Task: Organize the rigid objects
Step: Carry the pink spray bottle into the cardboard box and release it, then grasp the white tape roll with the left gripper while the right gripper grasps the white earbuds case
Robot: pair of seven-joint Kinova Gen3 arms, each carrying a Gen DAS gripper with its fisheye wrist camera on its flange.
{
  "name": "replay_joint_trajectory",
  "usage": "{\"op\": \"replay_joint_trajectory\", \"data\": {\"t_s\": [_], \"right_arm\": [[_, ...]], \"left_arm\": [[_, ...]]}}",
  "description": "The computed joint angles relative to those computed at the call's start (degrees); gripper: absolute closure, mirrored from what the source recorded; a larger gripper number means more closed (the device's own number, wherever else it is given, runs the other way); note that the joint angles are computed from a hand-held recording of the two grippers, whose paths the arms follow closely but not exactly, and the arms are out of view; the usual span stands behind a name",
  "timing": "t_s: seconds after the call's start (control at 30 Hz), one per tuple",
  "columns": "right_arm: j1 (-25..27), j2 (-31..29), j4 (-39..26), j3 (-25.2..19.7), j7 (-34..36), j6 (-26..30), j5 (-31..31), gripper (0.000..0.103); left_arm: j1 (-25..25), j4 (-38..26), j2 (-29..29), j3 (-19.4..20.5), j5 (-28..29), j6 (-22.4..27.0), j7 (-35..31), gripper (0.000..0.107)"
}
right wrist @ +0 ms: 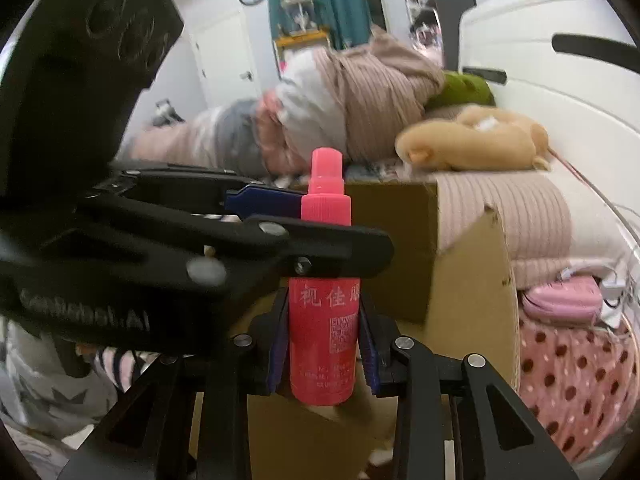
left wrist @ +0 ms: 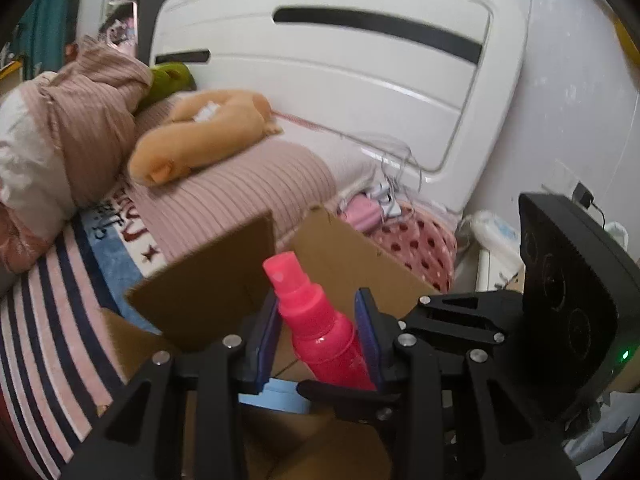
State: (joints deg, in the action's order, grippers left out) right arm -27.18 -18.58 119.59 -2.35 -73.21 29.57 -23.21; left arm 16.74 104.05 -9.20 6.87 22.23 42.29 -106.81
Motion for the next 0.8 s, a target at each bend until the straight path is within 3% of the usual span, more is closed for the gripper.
{"op": "replay_joint_trajectory", "data": {"t_s": [0.1,0.27,0.5,0.63,0.8], "right_arm": [[2.89,1.20,-0.47,-2.23,-3.31,1.10,2.78,0.076],[3.27,0.73,-0.49,-2.07,-5.04,2.25,3.37,0.070],[5.11,-1.37,-1.04,-6.58,-11.46,1.47,7.66,0.066],[0.46,-2.57,-1.67,-5.33,-10.63,-0.29,6.21,0.061],[-7.11,-0.98,-4.50,-6.10,-6.05,-1.47,4.58,0.060]], "left_arm": [[-0.51,-0.94,1.31,1.23,-2.50,0.79,2.75,0.072],[-0.80,-0.10,0.08,0.70,-3.90,0.12,4.51,0.050],[-2.43,3.47,-8.45,-2.55,-5.05,-0.56,5.85,0.041],[-5.26,6.30,-15.32,-6.20,-6.97,1.13,6.34,0.033],[-10.28,10.14,-22.70,-10.63,-11.78,3.29,6.69,0.033]]}}
